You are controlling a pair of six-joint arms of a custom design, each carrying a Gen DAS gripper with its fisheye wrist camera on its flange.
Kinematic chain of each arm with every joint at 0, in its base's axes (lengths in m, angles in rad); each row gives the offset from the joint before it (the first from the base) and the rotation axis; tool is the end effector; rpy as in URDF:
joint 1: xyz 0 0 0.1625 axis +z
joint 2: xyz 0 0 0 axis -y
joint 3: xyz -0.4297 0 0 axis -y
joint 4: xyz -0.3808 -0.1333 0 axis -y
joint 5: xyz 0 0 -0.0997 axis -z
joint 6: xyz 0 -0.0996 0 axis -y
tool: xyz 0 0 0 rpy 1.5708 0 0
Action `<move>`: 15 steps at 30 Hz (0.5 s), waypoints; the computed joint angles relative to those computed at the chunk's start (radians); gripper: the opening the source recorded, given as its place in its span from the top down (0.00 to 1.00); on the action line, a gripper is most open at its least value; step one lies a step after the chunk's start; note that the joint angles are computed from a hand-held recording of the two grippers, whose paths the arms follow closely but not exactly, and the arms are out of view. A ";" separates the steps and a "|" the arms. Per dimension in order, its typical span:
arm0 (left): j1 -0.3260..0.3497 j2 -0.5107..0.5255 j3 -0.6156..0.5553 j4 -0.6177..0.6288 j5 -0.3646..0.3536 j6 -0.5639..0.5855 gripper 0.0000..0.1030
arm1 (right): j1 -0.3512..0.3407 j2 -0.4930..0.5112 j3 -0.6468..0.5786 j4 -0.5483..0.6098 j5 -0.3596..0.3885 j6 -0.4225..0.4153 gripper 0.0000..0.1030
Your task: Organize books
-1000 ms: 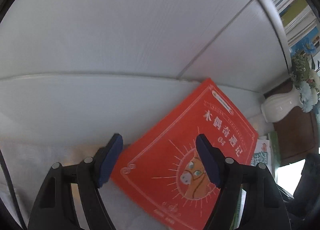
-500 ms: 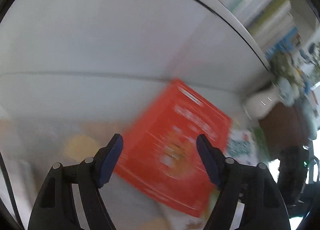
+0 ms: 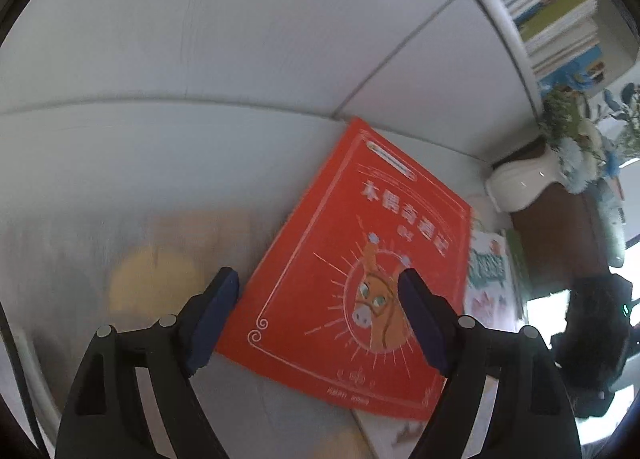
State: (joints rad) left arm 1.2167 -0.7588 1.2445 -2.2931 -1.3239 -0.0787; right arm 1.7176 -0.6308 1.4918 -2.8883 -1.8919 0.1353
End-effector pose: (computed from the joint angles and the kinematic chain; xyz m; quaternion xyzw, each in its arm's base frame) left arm -0.1185 -0.7751 0.2099 0.1209 0.9781 -0.1407 0.0943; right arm 0.2070 -0.7036 0.0862 -0.0306 -0.9617 0.2430 0.1228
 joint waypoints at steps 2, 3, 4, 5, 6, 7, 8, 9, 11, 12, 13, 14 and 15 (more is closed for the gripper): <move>-0.013 -0.061 0.093 -0.030 0.008 -0.004 0.23 | -0.002 -0.016 0.025 0.006 0.018 0.019 0.46; -0.019 -0.085 0.124 -0.029 0.016 -0.008 0.23 | 0.001 -0.026 0.041 0.015 0.017 0.025 0.46; -0.029 -0.121 0.175 -0.034 0.029 -0.019 0.23 | 0.008 -0.037 0.059 0.028 0.013 0.024 0.45; -0.039 -0.154 0.224 -0.039 0.038 -0.032 0.23 | 0.013 -0.043 0.071 0.036 0.007 0.020 0.45; -0.051 -0.199 0.287 -0.039 0.045 -0.054 0.23 | 0.023 -0.055 0.093 0.049 -0.004 0.009 0.45; -0.062 -0.228 0.328 -0.040 0.051 -0.074 0.23 | 0.033 -0.069 0.119 0.062 -0.016 -0.002 0.45; -0.074 -0.257 0.376 -0.052 0.055 -0.099 0.23 | 0.039 -0.079 0.137 0.070 -0.021 -0.009 0.45; -0.082 -0.305 0.430 -0.053 0.053 -0.123 0.23 | 0.047 -0.095 0.168 0.081 -0.026 -0.020 0.45; -0.101 -0.373 0.524 -0.064 0.034 -0.170 0.23 | 0.065 -0.123 0.220 0.098 -0.049 -0.032 0.45; -0.112 -0.408 0.573 -0.067 0.024 -0.193 0.23 | 0.076 -0.146 0.261 0.102 -0.066 -0.039 0.45; -0.125 -0.441 0.619 -0.064 0.006 -0.213 0.23 | 0.080 -0.159 0.285 0.100 -0.070 -0.042 0.45; -0.136 -0.470 0.660 -0.063 -0.009 -0.226 0.23 | 0.086 -0.177 0.315 0.105 -0.078 -0.039 0.45; -0.148 -0.498 0.703 -0.065 -0.026 -0.238 0.23 | 0.091 -0.202 0.354 0.111 -0.088 -0.027 0.45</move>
State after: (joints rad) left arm 1.0690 -1.2571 1.9472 -2.3585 -1.3502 -0.3163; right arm 1.8085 -0.8328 1.8458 -2.7772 -1.9800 0.1088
